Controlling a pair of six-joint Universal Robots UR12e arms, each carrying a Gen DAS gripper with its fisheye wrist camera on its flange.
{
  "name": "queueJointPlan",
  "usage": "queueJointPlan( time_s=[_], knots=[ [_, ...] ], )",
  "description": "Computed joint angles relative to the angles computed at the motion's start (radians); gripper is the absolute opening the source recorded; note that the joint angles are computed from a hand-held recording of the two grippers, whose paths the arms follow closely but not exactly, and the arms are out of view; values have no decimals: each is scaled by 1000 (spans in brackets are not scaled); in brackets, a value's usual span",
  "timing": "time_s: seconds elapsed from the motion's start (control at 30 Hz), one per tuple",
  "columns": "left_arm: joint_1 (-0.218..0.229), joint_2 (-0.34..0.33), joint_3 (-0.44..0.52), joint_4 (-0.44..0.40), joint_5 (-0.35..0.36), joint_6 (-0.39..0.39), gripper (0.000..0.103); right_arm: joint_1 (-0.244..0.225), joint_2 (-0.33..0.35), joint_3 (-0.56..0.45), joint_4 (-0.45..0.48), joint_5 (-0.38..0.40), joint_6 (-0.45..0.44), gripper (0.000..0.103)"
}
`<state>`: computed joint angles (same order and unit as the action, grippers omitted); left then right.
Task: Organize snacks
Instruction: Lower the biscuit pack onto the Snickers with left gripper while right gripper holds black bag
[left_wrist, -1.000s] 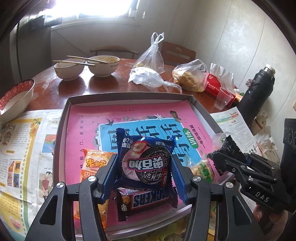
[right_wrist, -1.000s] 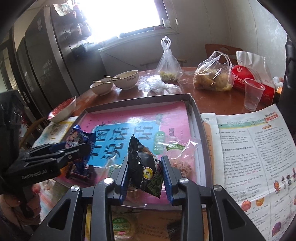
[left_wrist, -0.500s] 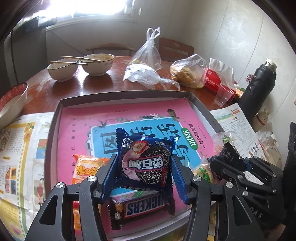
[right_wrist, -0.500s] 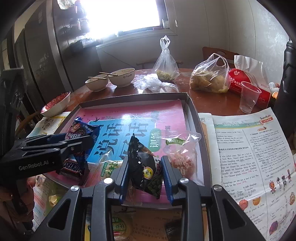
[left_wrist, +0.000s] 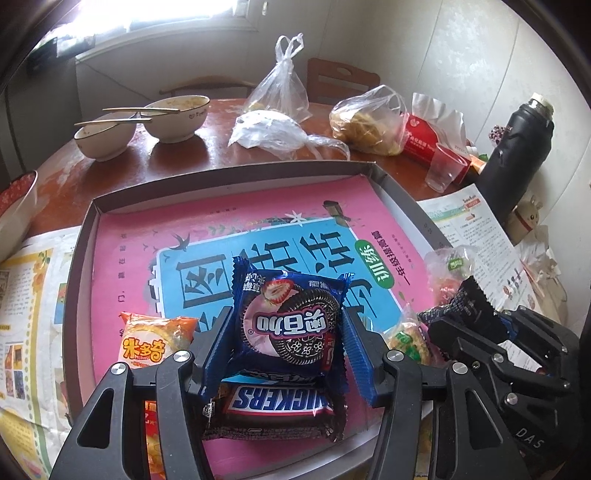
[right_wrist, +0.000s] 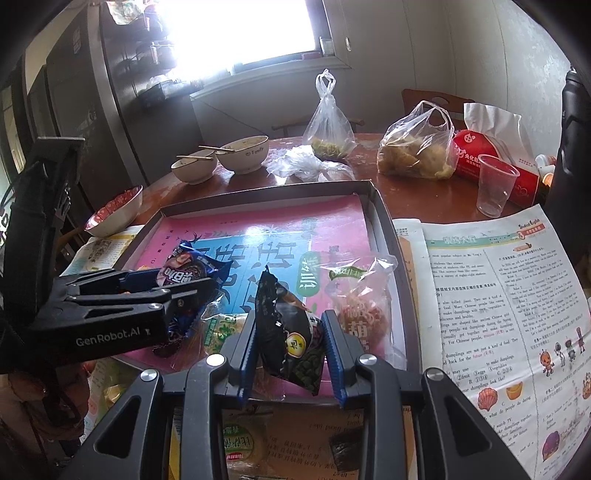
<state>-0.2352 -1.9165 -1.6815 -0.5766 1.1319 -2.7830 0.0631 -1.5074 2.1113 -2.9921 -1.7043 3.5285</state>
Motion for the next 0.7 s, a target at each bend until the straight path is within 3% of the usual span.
queueJointPlan(
  time_s=[0.7],
  knots=[
    [10, 16, -23, -1, -16, 10, 59, -3, -13, 11, 3, 17, -1, 34]
  ],
)
